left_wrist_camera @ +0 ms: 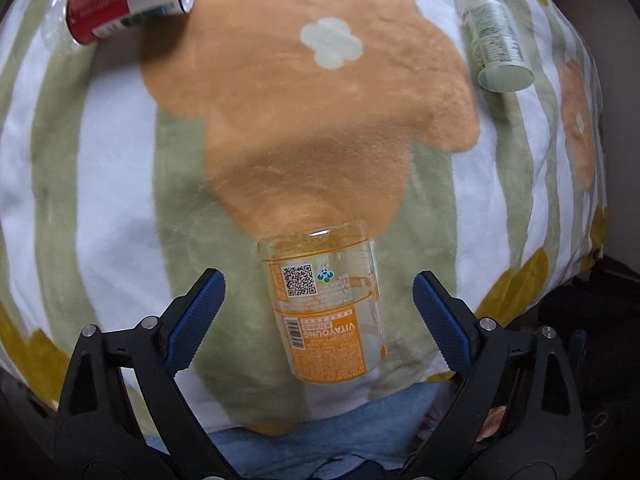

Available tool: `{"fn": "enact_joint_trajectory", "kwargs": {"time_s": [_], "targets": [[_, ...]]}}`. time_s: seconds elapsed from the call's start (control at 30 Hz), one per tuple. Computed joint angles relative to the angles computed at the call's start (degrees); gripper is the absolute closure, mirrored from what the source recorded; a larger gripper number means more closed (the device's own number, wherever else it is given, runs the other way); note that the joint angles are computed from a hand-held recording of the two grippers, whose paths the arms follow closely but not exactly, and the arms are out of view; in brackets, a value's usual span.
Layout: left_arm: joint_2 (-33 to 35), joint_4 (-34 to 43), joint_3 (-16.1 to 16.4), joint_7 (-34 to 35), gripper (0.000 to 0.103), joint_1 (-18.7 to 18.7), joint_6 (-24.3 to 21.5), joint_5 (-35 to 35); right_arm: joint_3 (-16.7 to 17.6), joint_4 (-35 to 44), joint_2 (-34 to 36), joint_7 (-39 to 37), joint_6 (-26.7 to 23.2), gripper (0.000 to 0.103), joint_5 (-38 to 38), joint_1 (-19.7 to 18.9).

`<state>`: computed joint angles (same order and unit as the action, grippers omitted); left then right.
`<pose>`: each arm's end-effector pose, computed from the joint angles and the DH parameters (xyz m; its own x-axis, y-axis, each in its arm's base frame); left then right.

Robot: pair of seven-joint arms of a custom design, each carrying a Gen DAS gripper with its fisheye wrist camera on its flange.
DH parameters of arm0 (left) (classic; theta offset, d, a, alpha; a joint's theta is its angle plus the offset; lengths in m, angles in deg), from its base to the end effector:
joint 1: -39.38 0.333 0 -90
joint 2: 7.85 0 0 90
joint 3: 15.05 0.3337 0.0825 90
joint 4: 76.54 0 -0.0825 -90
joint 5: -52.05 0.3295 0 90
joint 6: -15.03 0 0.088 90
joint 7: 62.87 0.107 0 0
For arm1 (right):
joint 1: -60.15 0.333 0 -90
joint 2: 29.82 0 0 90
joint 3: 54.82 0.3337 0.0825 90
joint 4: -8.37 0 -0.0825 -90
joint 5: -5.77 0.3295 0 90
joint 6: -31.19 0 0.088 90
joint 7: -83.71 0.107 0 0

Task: Flip cup upside down
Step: 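Move the left gripper to the cup and close on its body, then lift and rotate the cup with the left gripper so its bottom faces up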

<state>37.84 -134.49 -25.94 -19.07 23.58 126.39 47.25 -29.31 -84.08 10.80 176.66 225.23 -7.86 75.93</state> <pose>0.6786 -0.2874 0.4222 0.4124 -0.8767 0.2478 -0.9097 -0.4107 0.0609 0.5750 0.4119 0.4298 0.6778 -0.7206 -0.1462 -0.3945 -0.1886 -0.8993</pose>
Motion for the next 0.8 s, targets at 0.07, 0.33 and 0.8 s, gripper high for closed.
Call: {"fn": "enact_joint_trajectory", "kwargs": {"time_s": [0.07,0.33,0.8], "targets": [[3.6,6.1,0.3,-0.6,0.010,-0.8,-4.6,0.6,2.5,0.5,1.3,-0.1,-0.2,0.000,-0.7,-1.8],[11.8,18.7,-0.2,-1.7,0.035,-2.1,-10.8,-0.1,8.3,-0.2,3.4,0.6,0.2,0.000,-3.4,-6.3],[-10.3,-20.5,5.6,-9.9,0.045,-6.7,23.9,12.0,12.8,-0.9,4.8,1.2,-0.6,0.000,-4.9,-9.7]]}}
